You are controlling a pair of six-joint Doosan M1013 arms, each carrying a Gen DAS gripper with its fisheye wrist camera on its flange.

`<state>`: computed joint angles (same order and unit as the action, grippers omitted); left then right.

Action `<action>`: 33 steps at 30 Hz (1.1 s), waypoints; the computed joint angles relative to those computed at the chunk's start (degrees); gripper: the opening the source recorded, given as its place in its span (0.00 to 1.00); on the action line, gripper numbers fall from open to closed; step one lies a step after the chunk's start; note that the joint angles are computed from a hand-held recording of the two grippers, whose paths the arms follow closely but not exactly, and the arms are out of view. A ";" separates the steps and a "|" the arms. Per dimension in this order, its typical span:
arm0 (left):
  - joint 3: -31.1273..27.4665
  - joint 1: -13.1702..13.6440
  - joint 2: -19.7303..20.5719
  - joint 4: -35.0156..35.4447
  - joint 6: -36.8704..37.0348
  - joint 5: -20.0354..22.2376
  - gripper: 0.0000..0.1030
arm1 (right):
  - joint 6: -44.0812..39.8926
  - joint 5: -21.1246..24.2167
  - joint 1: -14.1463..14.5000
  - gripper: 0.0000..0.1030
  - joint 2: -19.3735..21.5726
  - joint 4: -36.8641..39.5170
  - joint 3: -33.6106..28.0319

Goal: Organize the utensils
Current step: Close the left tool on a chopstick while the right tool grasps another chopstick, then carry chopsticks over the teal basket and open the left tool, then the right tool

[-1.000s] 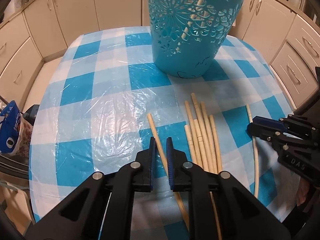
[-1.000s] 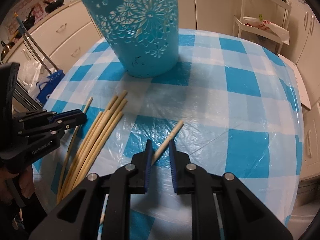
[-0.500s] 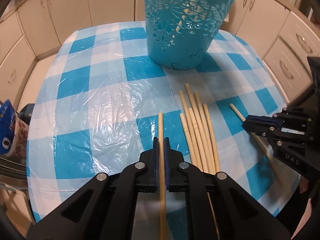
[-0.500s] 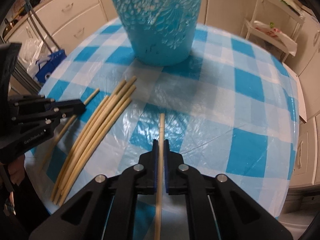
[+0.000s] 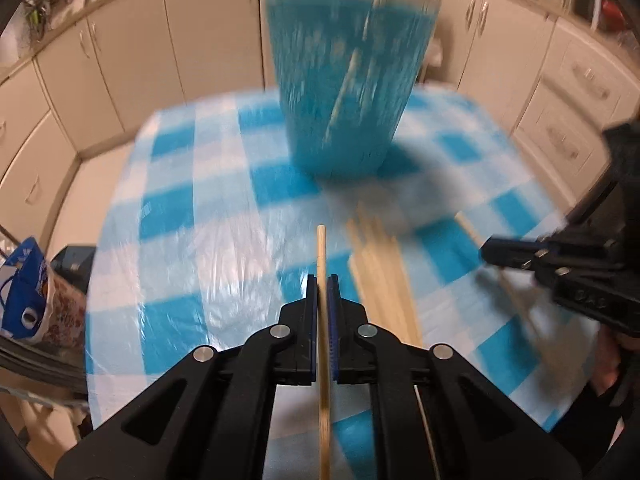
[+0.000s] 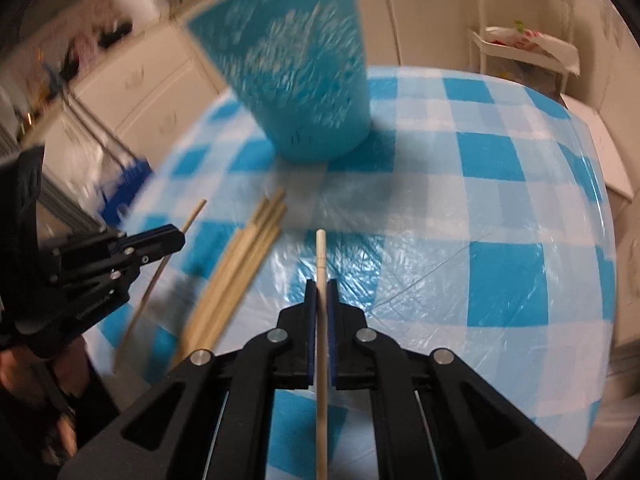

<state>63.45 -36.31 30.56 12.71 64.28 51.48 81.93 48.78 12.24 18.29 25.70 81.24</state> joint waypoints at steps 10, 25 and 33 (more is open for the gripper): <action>2.57 0.80 -4.54 11.41 -13.44 -25.06 0.04 | -4.75 -9.36 -2.81 0.06 -3.31 14.86 3.93; -17.02 1.24 6.53 57.65 -58.81 -30.37 0.04 | -14.24 -16.12 -3.31 0.06 -3.45 22.26 3.66; -26.87 1.83 13.55 46.68 -46.74 -24.01 0.05 | -15.99 -19.07 -3.56 0.06 -2.13 24.41 2.72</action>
